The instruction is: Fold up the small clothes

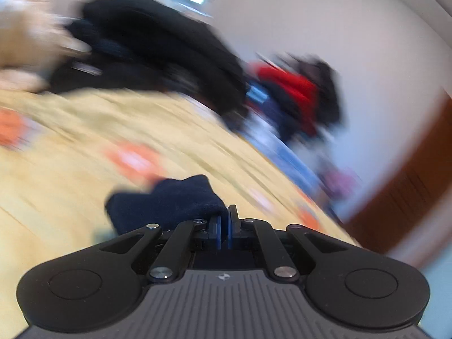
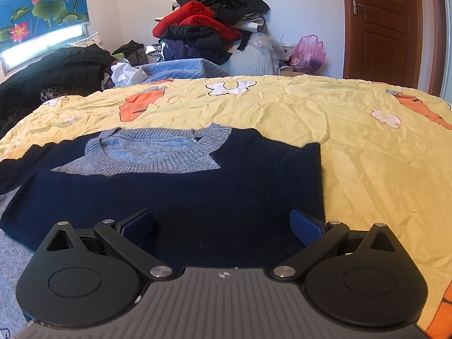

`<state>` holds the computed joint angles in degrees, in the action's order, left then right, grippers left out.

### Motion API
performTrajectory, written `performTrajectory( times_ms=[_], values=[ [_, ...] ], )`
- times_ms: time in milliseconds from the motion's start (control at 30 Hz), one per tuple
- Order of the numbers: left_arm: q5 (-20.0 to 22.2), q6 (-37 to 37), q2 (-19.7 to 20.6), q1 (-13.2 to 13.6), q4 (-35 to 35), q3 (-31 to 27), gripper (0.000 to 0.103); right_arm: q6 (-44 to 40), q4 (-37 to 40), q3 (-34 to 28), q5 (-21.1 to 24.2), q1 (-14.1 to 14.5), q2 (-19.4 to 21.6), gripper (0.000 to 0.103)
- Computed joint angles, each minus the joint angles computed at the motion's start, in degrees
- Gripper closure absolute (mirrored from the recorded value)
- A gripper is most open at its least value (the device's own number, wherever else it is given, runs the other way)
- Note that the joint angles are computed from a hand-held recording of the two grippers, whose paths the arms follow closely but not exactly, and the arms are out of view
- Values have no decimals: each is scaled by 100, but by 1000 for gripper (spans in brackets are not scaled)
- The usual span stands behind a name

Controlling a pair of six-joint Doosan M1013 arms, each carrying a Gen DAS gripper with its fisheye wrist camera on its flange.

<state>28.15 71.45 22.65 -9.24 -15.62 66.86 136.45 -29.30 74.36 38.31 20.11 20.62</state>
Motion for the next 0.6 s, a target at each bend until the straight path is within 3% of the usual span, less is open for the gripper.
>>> performTrajectory(
  times_ms=[67, 133, 267, 400, 433, 500, 533, 567, 600],
  values=[
    [199, 1148, -35, -239, -848, 140, 99, 24, 11, 14, -29, -3, -10, 0],
    [460, 1650, -36, -467, -1174, 250, 99, 33, 29, 26, -57, -10, -17, 0],
    [660, 1984, -66, -882, -545, 398, 99, 57, 71, 62, -133, -29, -38, 0],
    [77, 2076, -253, -1198, 886, 806, 94, 92, 97, 95, -199, -41, -59, 0],
    [6, 2278, -298, -1190, 753, 889, 86, 99, 107, 104, -220, -47, -63, 0],
    [-134, 2827, -367, -1123, 71, 1025, 47, 109, 110, 114, -237, -48, -68, 0],
    [-261, 2892, -401, -1128, -42, 1090, 17, 108, 108, 115, -236, -48, -69, 0],
    [-556, 2805, -458, -1161, 104, 1210, 9, 109, 101, 114, -230, -46, -68, 0],
    [-911, 2626, -503, -1211, 393, 1319, 9, 104, 100, 111, -224, -48, -67, 0]
  ],
)
